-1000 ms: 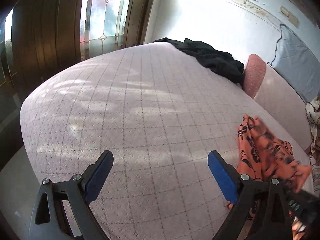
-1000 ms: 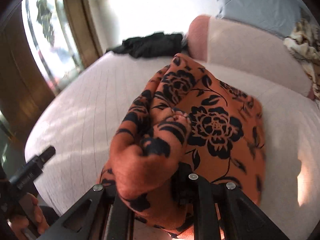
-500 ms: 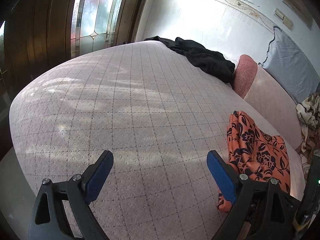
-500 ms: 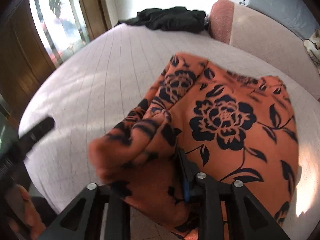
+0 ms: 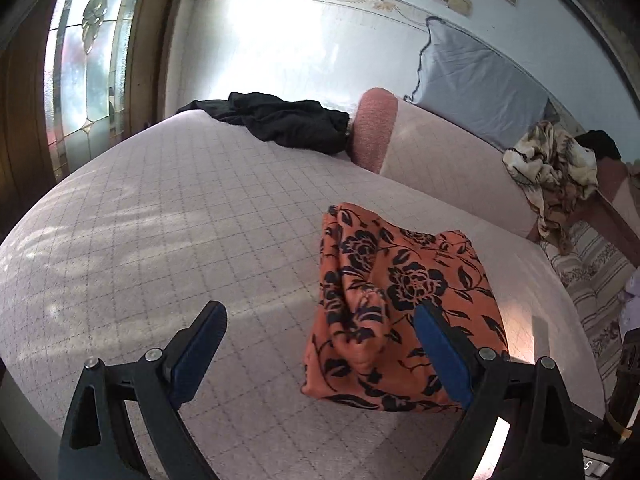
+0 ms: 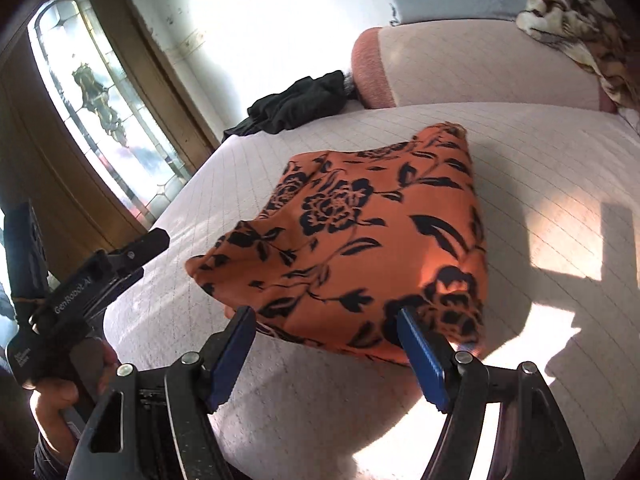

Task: Fold small clothes

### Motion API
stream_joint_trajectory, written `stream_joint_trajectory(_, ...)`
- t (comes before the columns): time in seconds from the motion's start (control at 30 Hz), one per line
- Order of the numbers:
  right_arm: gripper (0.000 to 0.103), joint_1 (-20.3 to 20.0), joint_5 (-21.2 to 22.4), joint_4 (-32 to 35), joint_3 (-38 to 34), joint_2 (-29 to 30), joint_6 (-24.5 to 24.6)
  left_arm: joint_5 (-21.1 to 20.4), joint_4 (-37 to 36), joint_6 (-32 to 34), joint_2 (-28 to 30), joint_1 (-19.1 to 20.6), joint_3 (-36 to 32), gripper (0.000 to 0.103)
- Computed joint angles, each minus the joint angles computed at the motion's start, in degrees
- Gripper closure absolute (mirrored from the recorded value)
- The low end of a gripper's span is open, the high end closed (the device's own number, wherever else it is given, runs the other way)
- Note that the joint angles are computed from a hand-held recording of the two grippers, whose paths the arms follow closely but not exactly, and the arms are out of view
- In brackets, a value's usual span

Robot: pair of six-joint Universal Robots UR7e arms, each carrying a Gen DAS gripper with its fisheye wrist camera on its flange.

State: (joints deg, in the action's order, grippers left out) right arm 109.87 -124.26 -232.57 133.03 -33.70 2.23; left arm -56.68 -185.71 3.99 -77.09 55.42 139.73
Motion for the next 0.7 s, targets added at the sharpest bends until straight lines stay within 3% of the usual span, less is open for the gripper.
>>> stream_joint_trajectory(0.03,0.027,-0.79,0.65,-1.58,1.75,-0.56,1.22,-0.23,2.87,-2.22,1.29,0.53,-1.5,0.009)
stream_joint_trajectory(0.07,0.027,-1.46,1.21,-3.52,3.27,-0.74,2.19,-0.62,6.1,-4.7,2.63,1.79,-3.25,0.017)
stream_joint_trajectory(0.1,0.027,-1.42,1.25,-5.66,4.98,-0.79,3.35,-1.47,10.87,-7.68,3.66,3.7,-5.35,0.043)
stream_joint_trajectory(0.17,0.027,-2.46,2.8,-10.07,7.88,-0.82,4.22,-5.53,20.38,-13.86,5.31,9.13,-9.13,0.068)
stream_joint_trajectory(0.23,0.027,-3.6,4.04,-13.68,10.34,-0.47,5.32,-9.46,21.23,-15.68,4.38,11.61,-9.59,0.067)
stream_joint_trajectory(0.4,0.027,-9.96,11.85,-21.88,14.3,1.45,7.87,1.31,16.98,-13.27,0.05,3.19,-4.41,0.065)
stream_joint_trajectory(0.47,0.027,-12.34,15.64,-24.27,15.24,2.09,8.78,4.64,13.25,-11.41,-0.52,-0.3,-2.68,0.057)
stream_joint_trajectory(0.6,0.027,-17.04,23.56,-24.98,16.47,1.12,10.5,6.44,5.11,-3.29,2.23,-5.08,-1.77,0.035)
stream_joint_trajectory(0.7,0.027,-19.29,27.6,-18.99,15.88,-3.18,10.56,6.84,1.94,1.15,7.17,-5.11,-3.27,0.032)
